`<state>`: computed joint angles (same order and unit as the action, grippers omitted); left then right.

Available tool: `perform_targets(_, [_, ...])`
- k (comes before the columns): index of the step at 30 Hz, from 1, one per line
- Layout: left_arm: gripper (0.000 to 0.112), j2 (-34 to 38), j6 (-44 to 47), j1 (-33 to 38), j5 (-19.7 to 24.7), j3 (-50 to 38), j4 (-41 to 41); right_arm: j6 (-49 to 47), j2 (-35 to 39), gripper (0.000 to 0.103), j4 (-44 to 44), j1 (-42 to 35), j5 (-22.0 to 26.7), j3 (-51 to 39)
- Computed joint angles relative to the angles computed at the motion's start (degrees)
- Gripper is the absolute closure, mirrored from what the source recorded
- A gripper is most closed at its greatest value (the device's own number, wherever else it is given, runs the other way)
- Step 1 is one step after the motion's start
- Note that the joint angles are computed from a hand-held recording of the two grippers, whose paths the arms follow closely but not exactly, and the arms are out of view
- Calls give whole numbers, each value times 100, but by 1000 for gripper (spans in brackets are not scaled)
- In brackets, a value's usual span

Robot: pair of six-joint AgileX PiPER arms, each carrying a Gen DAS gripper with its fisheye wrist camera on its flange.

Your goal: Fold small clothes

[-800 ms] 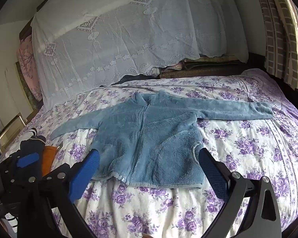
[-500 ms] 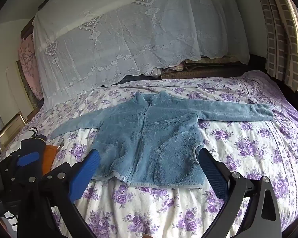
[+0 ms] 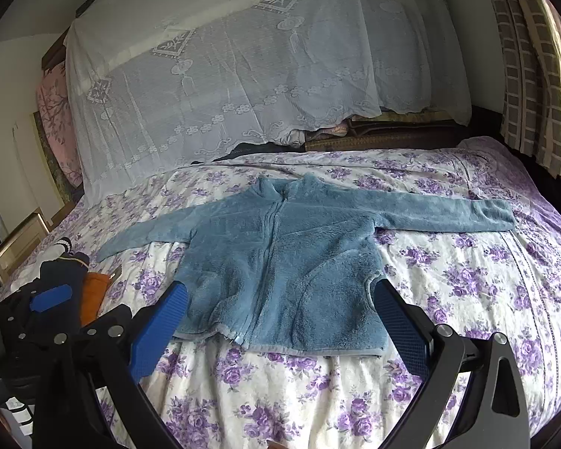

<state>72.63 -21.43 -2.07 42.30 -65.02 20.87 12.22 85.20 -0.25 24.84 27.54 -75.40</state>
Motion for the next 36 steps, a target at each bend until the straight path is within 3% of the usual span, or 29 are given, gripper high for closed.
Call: perform_targets(36, [14,-65,32,34,-16,94,-43,194,-36,3,-218,106,21,-40])
